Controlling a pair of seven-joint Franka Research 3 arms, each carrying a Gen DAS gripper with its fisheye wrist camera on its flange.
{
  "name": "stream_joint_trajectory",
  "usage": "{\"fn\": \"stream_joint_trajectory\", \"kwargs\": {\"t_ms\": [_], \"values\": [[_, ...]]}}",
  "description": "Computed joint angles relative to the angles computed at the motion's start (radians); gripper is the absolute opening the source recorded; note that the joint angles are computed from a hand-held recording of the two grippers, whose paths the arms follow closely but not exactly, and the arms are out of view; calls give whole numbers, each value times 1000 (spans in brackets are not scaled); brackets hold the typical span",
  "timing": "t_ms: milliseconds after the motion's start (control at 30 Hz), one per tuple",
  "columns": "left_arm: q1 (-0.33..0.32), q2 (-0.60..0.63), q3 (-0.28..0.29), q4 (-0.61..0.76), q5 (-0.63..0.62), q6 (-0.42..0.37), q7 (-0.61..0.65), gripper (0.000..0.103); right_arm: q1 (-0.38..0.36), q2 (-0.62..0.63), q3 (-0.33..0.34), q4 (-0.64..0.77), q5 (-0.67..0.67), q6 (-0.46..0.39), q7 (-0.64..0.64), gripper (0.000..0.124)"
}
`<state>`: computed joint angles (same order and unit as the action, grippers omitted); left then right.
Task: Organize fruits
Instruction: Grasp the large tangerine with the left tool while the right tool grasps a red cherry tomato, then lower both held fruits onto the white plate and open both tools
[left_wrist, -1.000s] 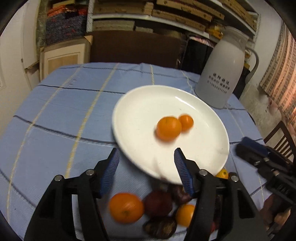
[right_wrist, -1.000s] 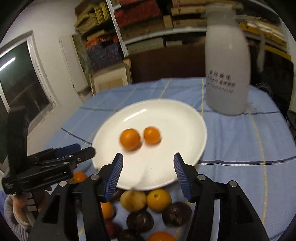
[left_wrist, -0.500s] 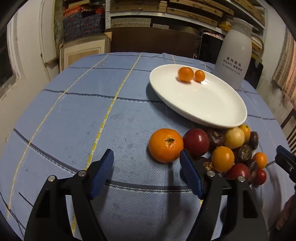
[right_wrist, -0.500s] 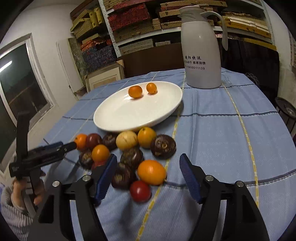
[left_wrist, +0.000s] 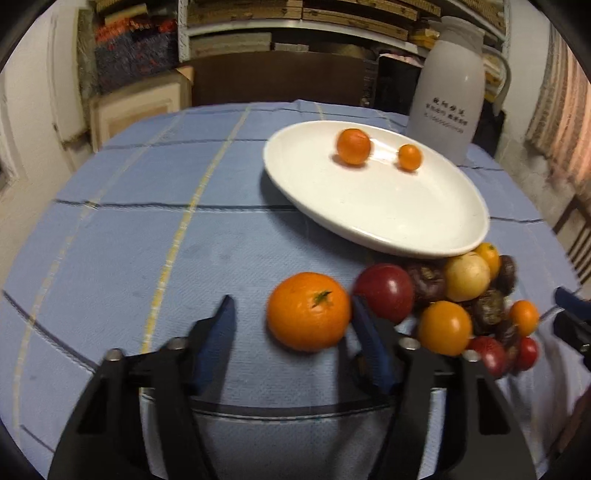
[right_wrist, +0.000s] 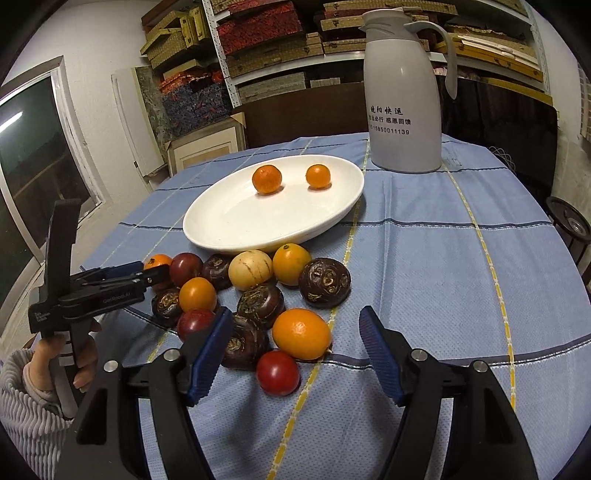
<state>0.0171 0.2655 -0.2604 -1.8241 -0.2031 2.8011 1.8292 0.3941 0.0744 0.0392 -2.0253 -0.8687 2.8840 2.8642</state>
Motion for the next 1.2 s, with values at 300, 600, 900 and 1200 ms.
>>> {"fn": "stream_joint_trajectory", "kwargs": {"t_ms": [300, 600, 900, 1200], "values": [[-5, -23, 16, -30, -17, 7, -18, 45, -3, -14, 11, -40, 106, 4, -95, 72], [-4, -28, 29, -36, 18, 3, -78, 45, 17, 26, 32, -4, 254, -65, -298, 50], [-16, -31, 38, -47, 70, 19, -107, 45, 37, 46, 18, 0, 406, -56, -439, 28], [29, -74, -30, -85, -87, 87, 23, 44, 53, 3, -17, -45, 298, 45, -333, 27]]}}
